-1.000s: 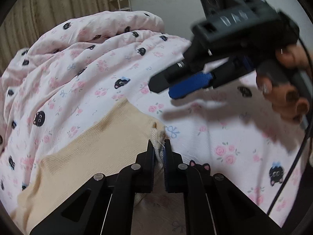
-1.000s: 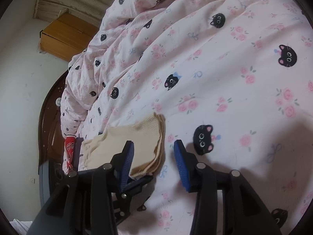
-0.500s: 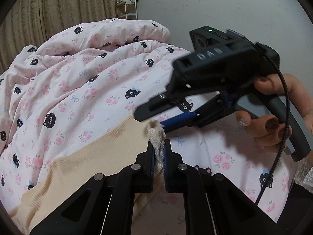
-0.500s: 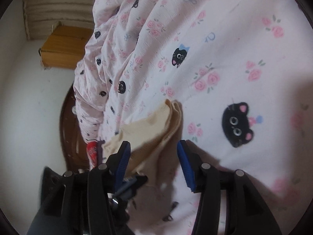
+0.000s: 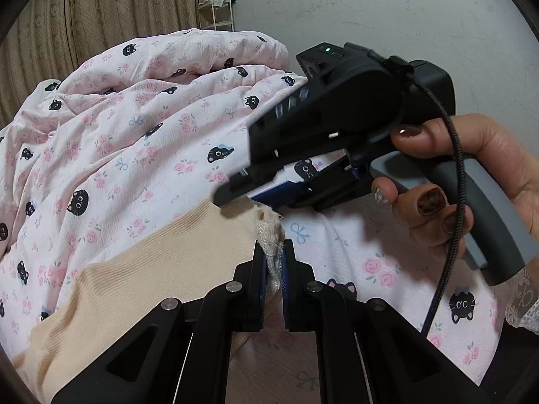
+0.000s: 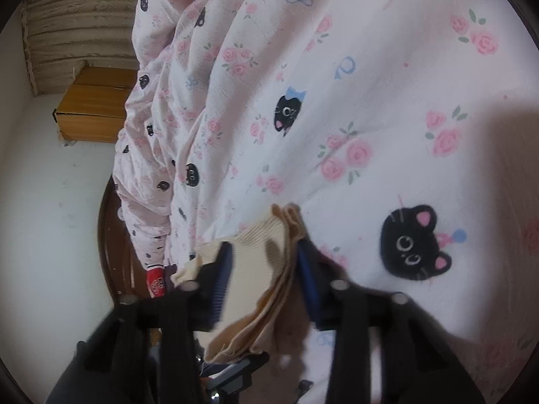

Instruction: Fold clothes

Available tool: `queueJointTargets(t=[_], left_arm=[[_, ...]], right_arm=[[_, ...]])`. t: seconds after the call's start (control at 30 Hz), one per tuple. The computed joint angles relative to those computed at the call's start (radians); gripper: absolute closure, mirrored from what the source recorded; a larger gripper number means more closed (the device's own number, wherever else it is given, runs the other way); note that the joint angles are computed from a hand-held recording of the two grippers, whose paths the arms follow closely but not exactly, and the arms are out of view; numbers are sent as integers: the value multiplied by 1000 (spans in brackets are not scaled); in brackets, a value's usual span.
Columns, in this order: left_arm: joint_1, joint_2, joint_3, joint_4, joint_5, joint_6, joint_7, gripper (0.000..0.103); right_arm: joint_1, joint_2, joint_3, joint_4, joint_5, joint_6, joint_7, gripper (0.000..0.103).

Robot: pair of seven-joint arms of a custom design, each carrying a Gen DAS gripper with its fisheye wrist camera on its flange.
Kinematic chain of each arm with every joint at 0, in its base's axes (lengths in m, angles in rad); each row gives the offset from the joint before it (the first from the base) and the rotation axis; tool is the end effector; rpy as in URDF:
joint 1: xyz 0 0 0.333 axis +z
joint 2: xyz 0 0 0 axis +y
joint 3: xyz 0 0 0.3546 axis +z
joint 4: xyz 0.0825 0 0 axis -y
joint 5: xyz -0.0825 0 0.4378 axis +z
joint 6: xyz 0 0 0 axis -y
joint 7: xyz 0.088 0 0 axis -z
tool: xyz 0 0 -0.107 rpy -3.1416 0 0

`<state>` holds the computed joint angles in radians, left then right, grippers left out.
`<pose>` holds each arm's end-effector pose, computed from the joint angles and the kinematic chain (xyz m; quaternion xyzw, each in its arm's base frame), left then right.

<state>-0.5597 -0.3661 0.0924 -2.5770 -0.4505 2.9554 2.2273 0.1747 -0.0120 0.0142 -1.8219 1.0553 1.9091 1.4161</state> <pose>0.4461 -0.1907 0.4722 -0.3887 0.8415 -0.3267 0.1844 0.6070 0.1796 0.6026 -0.6230 0.6141 0.3173 0.3662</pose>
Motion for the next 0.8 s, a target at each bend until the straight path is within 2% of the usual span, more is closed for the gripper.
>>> queueJointTargets(t=[0.03,0.07,0.23,0.47,0.8], left_arm=[[-1,-2,0,-2,-2,1,0,97],[-3,-4,3,-3,-6,2,0,97],[-7,-39,13,-26,-11,19,-16,97],[-32,-143,88,-58,-44,15,-72,97],[-35,-341,213,-153,-49,25,-229,97]], right_arm=[[1,1,1,1,-12,5,2,95],[3,2,3,2,-21,10,4,96],[6,-12,3,-3,-8,44,-22,97],[44,-48,23,40,-76,79,-44,97],[121,-34,62,134,-125,63,-9,97]])
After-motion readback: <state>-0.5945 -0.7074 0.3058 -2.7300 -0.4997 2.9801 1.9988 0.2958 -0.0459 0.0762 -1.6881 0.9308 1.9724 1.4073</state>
